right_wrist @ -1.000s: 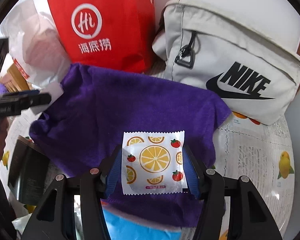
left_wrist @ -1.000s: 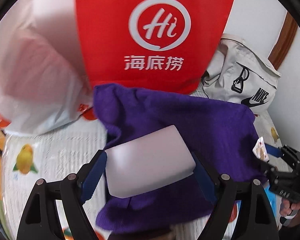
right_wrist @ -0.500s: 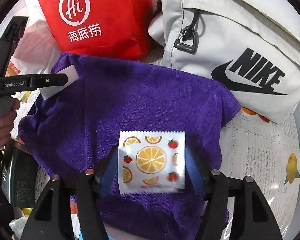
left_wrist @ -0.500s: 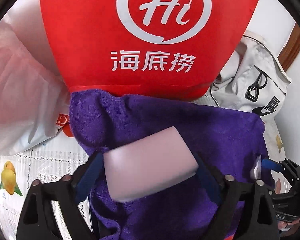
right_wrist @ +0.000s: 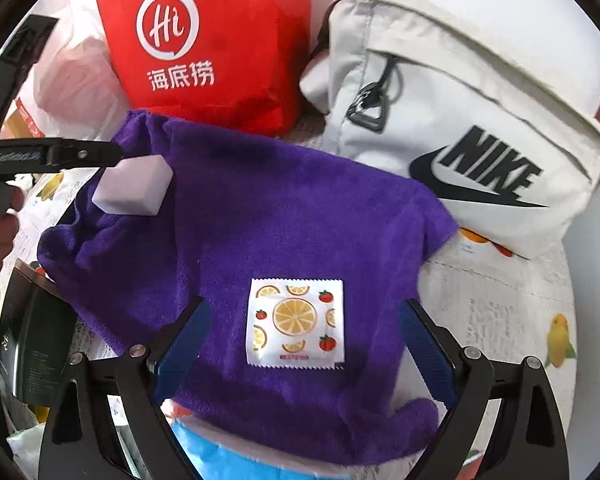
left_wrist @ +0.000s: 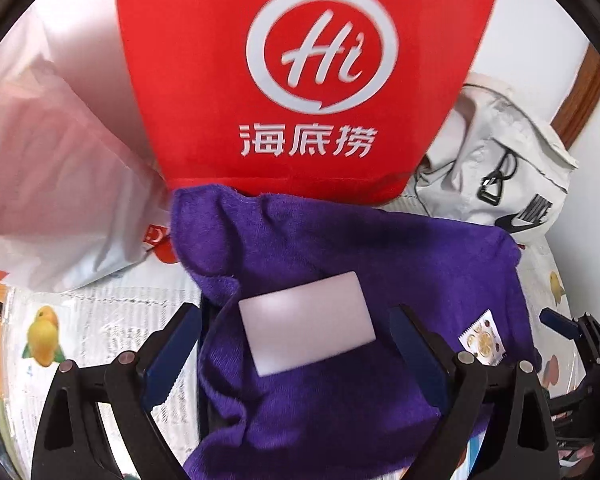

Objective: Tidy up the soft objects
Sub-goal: 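Release the sachet on the purple towel with right while left releases the sponge there, then grasp the green-wrapped bar with the left gripper while the right grasps the green snack packet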

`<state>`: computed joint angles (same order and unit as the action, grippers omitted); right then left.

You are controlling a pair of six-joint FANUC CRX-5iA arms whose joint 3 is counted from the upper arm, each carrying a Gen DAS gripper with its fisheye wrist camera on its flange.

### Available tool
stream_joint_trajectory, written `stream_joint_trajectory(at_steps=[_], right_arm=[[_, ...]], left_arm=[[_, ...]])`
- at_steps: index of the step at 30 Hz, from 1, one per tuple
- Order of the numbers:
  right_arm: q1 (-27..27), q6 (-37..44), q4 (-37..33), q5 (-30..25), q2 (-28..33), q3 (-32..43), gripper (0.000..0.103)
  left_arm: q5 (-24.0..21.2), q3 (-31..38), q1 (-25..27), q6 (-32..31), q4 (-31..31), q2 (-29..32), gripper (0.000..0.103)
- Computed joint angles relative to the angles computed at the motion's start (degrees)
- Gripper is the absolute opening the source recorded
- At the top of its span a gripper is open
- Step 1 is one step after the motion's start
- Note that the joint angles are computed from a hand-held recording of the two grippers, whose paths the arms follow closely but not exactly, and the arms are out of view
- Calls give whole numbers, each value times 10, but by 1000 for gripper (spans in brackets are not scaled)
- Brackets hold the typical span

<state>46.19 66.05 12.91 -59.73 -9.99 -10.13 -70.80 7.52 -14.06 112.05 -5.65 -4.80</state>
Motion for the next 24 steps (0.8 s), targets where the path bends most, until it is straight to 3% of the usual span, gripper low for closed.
stream_joint_trajectory(at_steps=[9, 15, 19, 24], right_arm=[[33, -51, 8, -4, -87, -33, 93], [67, -136, 46, -2, -149, -70, 93], [101, -199, 81, -27, -198, -101, 93], [145, -251, 99, -66, -261, -136, 94]], left_arm=[[-38, -33, -26, 48, -35, -69, 94], [-60, -62, -56, 75, -54, -116, 94], [-70, -81, -102, 107, -86, -160, 94], [-52, -110, -172, 172, -130, -213, 94]])
